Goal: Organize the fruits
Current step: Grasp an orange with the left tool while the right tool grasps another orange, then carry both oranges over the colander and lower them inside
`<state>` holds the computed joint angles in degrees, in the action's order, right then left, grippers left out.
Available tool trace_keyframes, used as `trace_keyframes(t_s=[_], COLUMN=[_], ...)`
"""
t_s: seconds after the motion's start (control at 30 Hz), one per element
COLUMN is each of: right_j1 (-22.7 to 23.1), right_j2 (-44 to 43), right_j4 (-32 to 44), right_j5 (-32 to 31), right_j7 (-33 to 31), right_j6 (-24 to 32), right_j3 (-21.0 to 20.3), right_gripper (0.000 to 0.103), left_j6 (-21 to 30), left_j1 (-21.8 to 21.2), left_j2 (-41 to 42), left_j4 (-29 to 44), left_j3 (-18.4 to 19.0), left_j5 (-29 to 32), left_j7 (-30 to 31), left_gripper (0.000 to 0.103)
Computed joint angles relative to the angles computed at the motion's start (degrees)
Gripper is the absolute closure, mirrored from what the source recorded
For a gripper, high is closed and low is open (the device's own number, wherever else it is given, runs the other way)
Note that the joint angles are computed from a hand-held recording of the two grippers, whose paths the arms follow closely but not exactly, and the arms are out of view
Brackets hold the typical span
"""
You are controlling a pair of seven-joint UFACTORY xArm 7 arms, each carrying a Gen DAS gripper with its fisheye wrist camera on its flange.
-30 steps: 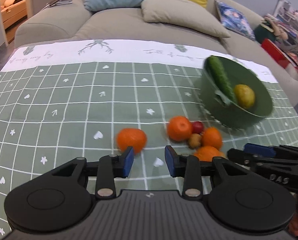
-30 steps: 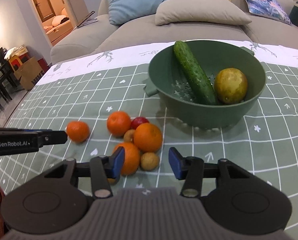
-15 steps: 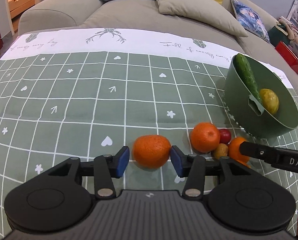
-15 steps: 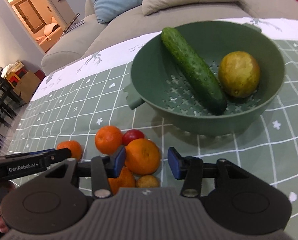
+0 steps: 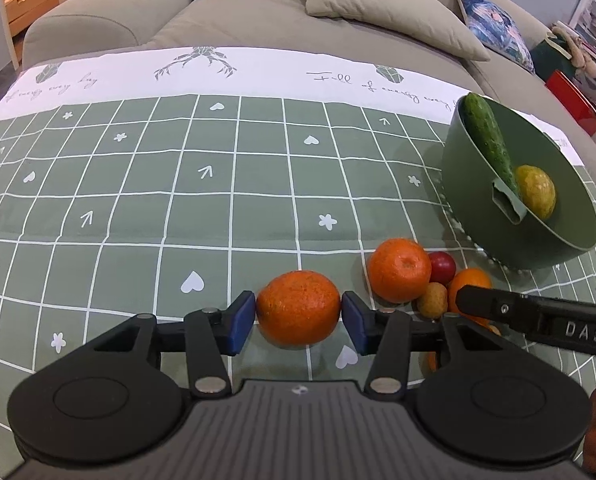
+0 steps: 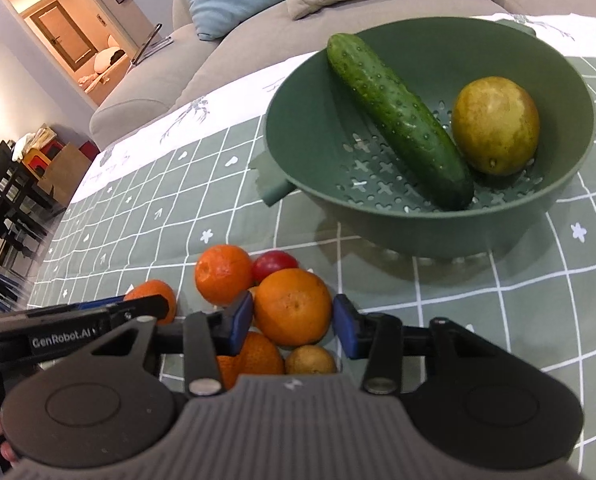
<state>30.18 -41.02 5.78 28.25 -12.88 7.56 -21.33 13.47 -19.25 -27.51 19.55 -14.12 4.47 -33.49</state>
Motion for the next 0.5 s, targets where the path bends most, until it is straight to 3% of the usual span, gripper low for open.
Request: trace_keyframes(t_s=[0.1, 0.27, 0.5], right_j1=[-0.7, -2.7, -8.6], right_j2=[-0.2, -1.7, -9.9], right_j4=[-0.1, -0.6, -2.0], right_j5=[-0.3, -1.6, -4.8], right_j7=[0.5, 1.2, 2.6], right_j6=[0.2, 0.7, 5.6], right_j3=[0.9, 2.6, 6.8], right_gripper=[0.063, 0.063, 0.063], left_j6=[-0.7, -2.1, 2.0], left_j1=[-1.1, 0.0, -2.8], left_j2=[0.6, -0.6, -7.7], left_j4=[0.0, -1.0, -1.4], left_j3=[1.3, 0.0, 0.2], left_j5=[-1.2, -0.9, -1.7], left_j7=[0.7, -0.5, -0.1], left_gripper=[0.05, 0.052, 0.052])
